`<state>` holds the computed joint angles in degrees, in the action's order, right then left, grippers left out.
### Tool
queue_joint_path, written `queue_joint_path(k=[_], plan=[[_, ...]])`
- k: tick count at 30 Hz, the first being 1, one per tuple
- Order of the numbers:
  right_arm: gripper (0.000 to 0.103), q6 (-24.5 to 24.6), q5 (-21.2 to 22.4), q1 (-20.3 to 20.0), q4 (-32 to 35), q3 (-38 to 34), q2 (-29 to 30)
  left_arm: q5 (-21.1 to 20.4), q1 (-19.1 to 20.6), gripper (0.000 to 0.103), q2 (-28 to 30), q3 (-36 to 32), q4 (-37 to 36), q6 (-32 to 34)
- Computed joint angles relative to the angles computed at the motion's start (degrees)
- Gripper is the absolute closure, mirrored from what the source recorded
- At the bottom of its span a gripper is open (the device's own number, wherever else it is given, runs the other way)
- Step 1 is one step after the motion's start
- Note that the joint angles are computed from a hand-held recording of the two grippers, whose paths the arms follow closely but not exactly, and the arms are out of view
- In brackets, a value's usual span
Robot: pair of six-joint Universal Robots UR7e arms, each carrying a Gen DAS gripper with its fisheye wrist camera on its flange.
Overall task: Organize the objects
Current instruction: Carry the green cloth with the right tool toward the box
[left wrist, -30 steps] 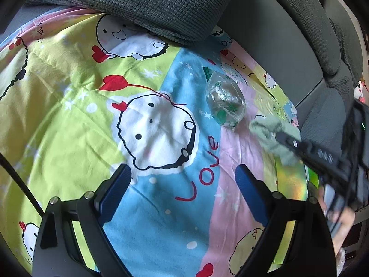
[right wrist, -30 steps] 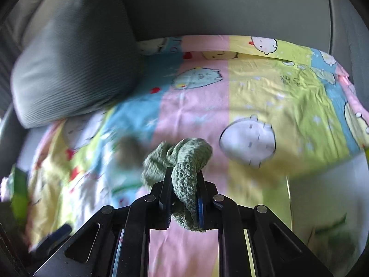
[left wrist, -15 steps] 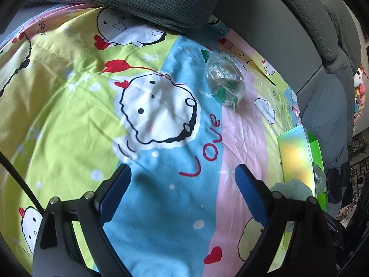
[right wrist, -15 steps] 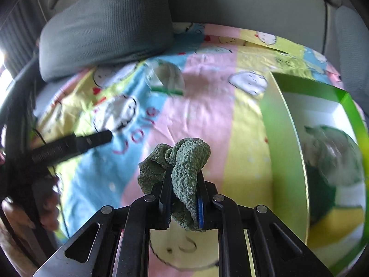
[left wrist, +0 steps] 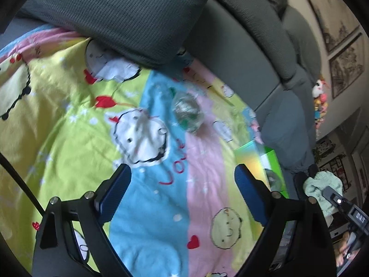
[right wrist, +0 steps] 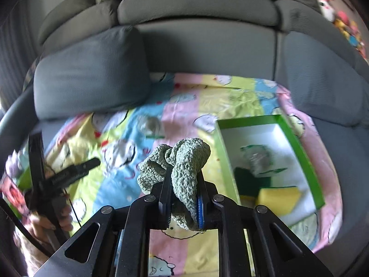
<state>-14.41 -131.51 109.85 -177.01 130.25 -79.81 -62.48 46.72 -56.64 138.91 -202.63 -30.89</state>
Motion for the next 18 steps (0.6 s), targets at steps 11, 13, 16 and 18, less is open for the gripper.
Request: queue_joint_path(k=[11,13,16,18], plan=[[0.086,7.9,-3.0,1.8,5.5,-0.7,-5.4,-0.2,-2.5,0.013,-8.2,2.3,-1.9,4.9],[0.086,9.0,-3.3,2.6,7.1,-0.4,-7.1,3.0,-4.5,0.013,-11.4,3.1,-0.5,6.3],[0.086,10.9,-4.9,5.1,10.9,-0.9,-8.6,7.4,-7.3,0.012,-16.0,3.7,3.7,6.9],[0.086,12.3,-5.3,6.3,13.9,-1.6,-9.1,8.7,-8.9,0.012,-18.2,3.6,6.9,7.0]])
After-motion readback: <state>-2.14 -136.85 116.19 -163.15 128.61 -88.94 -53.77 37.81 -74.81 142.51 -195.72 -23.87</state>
